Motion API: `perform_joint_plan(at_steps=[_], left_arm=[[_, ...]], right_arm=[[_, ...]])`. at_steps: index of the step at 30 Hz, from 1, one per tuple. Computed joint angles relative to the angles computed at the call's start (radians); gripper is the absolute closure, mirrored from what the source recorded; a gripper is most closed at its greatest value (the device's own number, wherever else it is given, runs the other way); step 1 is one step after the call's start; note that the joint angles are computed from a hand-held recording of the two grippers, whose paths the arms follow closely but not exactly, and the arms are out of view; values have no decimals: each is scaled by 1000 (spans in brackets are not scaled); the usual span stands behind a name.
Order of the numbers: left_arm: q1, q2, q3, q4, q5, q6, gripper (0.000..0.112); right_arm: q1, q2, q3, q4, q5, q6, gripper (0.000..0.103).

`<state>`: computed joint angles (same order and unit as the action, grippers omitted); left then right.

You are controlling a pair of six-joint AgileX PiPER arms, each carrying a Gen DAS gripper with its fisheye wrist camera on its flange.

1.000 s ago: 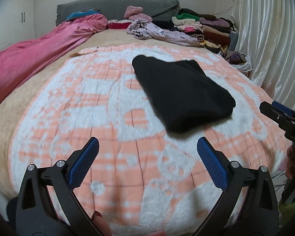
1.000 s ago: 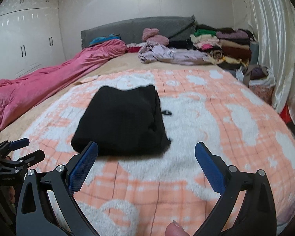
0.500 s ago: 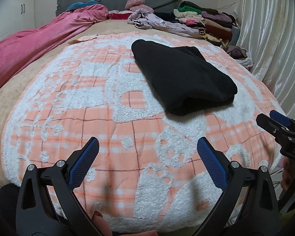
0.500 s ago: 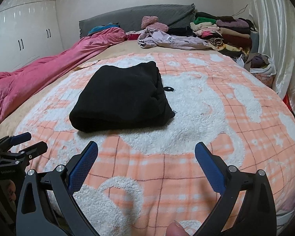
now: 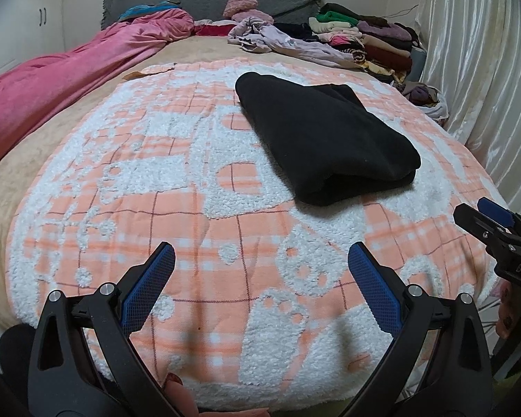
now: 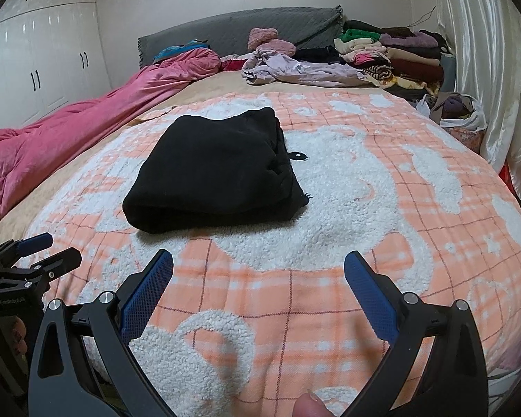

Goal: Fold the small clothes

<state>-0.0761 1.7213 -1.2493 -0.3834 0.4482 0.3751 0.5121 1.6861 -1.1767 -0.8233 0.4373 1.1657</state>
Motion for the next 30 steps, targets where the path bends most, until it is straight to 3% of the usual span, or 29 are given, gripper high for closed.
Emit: perform_joint_plan(at_steps=[30], left_arm=[[-7,-20,-2,111,-3,-105,19]], right_arm=[[10,2,-16,44,25,-43,5]])
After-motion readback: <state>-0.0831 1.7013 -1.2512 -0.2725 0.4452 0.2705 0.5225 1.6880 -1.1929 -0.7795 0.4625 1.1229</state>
